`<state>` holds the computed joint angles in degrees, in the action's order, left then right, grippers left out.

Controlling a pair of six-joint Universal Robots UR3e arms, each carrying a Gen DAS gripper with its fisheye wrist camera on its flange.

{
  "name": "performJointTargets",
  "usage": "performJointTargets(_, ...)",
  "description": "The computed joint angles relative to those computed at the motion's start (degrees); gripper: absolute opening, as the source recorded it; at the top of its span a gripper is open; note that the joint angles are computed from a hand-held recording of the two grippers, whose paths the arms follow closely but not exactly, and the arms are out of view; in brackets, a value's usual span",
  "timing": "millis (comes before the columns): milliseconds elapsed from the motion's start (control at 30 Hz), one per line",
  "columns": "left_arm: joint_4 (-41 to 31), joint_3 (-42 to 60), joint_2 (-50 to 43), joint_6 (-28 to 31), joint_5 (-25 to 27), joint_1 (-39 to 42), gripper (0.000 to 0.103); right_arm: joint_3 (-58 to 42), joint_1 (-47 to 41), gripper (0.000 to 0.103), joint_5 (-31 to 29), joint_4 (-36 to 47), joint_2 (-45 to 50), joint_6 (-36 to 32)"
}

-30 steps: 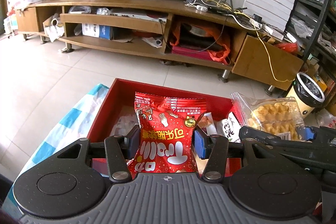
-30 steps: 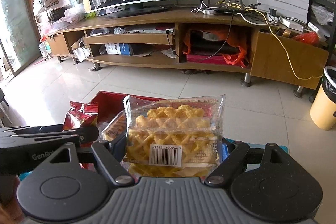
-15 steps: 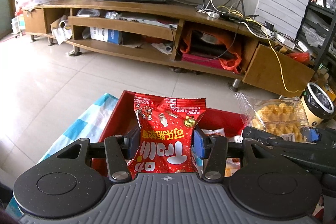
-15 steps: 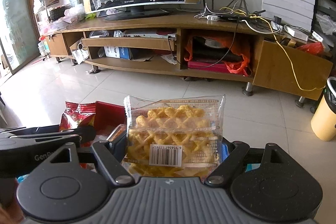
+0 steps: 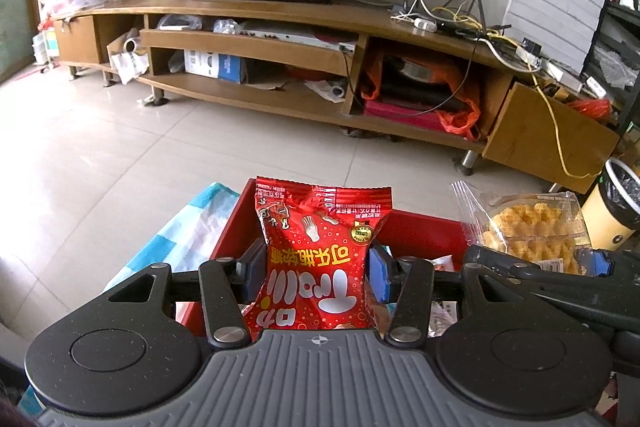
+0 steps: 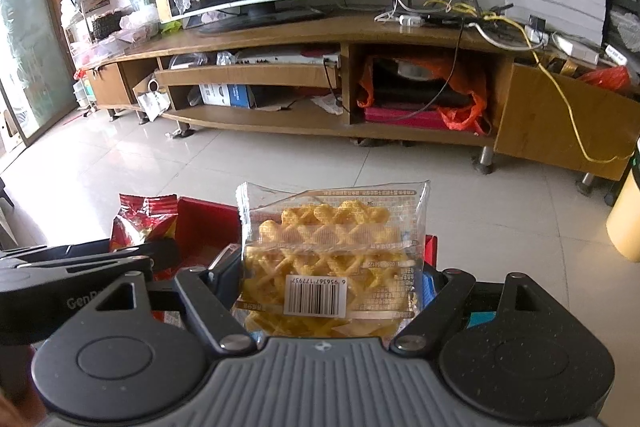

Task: Organize snacks
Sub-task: 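Lift both held packets and carry them over the red box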

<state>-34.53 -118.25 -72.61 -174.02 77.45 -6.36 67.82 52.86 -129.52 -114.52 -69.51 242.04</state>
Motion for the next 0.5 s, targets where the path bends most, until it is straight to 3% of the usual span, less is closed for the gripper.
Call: performJointTargets(500, 3.6, 0.6, -6.7, 0.0, 6.3, -3.5, 0.058, 5.8, -4.2, 0.080, 6.4, -5.9, 0.0, -1.8)
